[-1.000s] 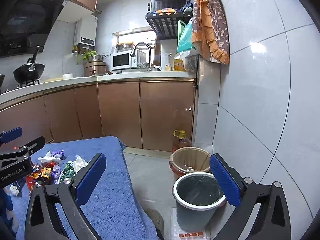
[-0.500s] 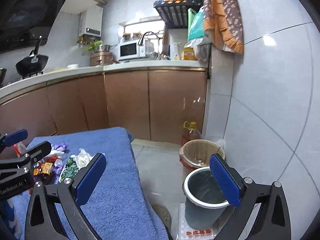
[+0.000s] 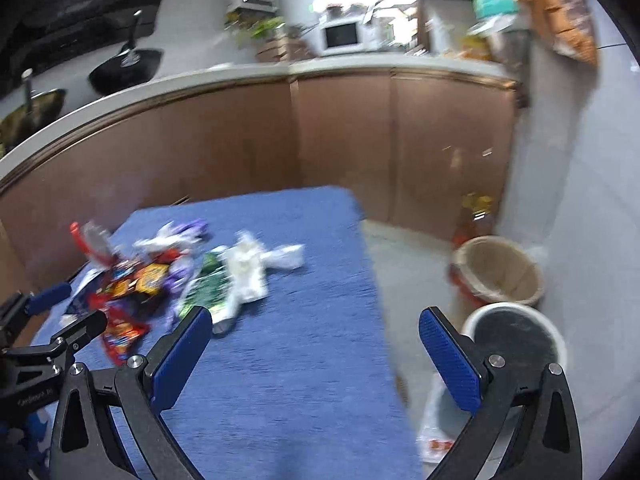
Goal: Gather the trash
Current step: 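Grasp the red snack wrapper with the left tool while the right tool grasps the white tissue, then carry both items to the black bin and open both tools to drop them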
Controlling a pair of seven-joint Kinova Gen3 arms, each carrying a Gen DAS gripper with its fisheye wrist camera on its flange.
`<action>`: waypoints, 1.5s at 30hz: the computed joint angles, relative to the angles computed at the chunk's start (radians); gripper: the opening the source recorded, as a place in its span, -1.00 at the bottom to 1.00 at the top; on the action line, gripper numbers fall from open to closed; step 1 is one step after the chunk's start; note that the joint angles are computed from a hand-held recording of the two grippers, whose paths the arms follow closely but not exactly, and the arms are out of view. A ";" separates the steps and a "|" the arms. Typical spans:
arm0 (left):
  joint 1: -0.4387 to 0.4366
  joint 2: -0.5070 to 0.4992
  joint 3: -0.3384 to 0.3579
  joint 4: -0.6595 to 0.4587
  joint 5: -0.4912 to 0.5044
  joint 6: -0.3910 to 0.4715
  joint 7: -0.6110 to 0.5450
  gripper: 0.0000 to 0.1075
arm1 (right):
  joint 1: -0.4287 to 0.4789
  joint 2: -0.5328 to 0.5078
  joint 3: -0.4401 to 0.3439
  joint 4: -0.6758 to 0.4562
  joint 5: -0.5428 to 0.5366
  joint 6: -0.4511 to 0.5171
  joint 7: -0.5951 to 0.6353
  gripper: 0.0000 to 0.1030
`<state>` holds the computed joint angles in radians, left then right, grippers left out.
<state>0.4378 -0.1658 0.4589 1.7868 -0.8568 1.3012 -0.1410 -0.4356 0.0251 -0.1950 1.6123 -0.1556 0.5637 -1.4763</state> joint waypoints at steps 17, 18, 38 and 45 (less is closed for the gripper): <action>-0.199 -0.126 -0.121 0.128 0.242 -0.240 -0.159 0.00 | -0.014 0.396 -0.043 -0.440 -0.234 0.316 0.218 -0.01; -0.211 -0.125 -0.120 0.130 0.252 -0.248 -0.169 0.00 | -0.031 0.411 -0.037 -0.459 -0.208 0.321 0.206 -0.07; -0.359 -0.201 -0.019 0.046 0.443 -0.252 -0.328 -0.88 | 0.186 0.245 -0.099 -0.238 -0.488 0.286 0.454 -0.86; -0.321 0.003 0.001 -0.189 0.445 -0.326 -0.477 -0.88 | 0.293 0.119 0.026 -0.093 -0.606 0.235 0.507 -0.86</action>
<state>0.1167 -0.1627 0.4596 1.5982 -0.4116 0.9755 -0.6177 -0.1431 0.1444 -0.1692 1.5195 -0.7620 0.7991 -0.9689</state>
